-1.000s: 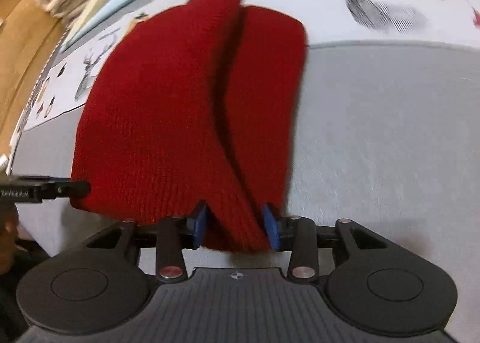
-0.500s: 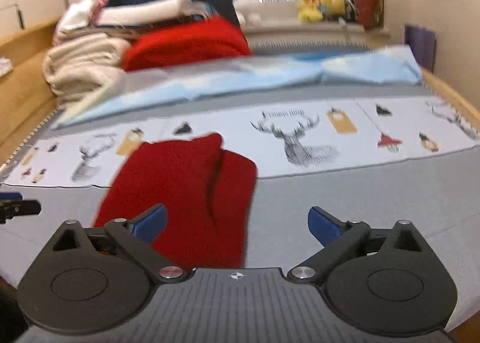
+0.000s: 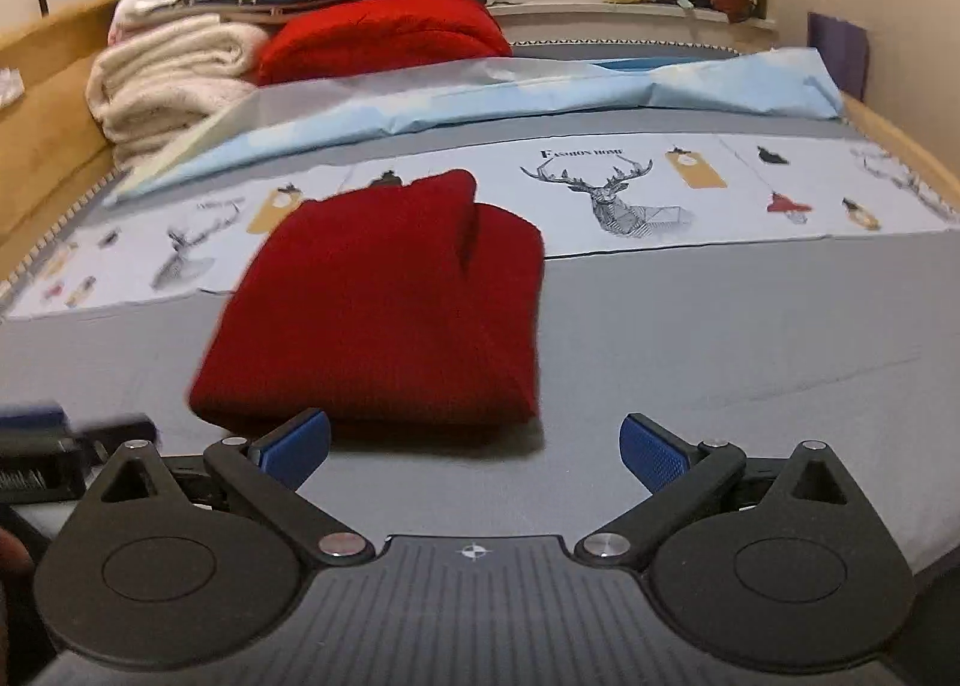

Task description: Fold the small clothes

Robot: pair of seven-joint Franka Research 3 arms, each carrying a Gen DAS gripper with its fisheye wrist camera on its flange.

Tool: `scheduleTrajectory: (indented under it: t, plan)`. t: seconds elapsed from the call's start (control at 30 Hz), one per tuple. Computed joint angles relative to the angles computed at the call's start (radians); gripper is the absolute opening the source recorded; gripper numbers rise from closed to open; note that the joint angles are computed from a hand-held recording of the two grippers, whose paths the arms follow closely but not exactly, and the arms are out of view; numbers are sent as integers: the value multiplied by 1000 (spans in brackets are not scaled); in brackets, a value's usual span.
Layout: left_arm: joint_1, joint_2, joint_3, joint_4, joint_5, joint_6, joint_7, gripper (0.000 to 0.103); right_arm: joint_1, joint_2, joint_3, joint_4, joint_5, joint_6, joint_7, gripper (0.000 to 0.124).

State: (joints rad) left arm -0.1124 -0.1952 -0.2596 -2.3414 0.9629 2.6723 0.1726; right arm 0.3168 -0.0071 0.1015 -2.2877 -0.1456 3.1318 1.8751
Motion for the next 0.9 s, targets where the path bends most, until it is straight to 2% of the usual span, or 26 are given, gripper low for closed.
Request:
scheduleTrajectory:
  t: [0.03, 0.17, 0.33, 0.53, 0.63, 0.73, 0.9]
  plan:
    - [-1, 7, 8, 1, -25, 13, 5, 102, -6, 11, -4, 12, -75, -5, 60, 102]
    - [5, 22, 21, 4, -79, 44, 27, 102, 16, 36, -27, 36, -124, -5, 110, 102]
    - [10, 36, 8, 19, -19, 46, -15, 102, 36, 44, -33, 43, -69, 1, 47, 102]
    - [-2, 49, 6, 32, 18, 40, -34, 102, 56, 49, -53, 46, -86, 0, 61, 102]
    - [-6, 52, 9, 34, 30, 46, -44, 102, 56, 50, -45, 48, -51, 2, 39, 102]
    - [-7, 50, 13, 31, 31, 41, -53, 102, 77, 54, -66, 55, -121, 2, 89, 102]
    - [-7, 49, 19, 27, 10, 48, -40, 102, 81, 59, -65, 60, -119, 1, 73, 102]
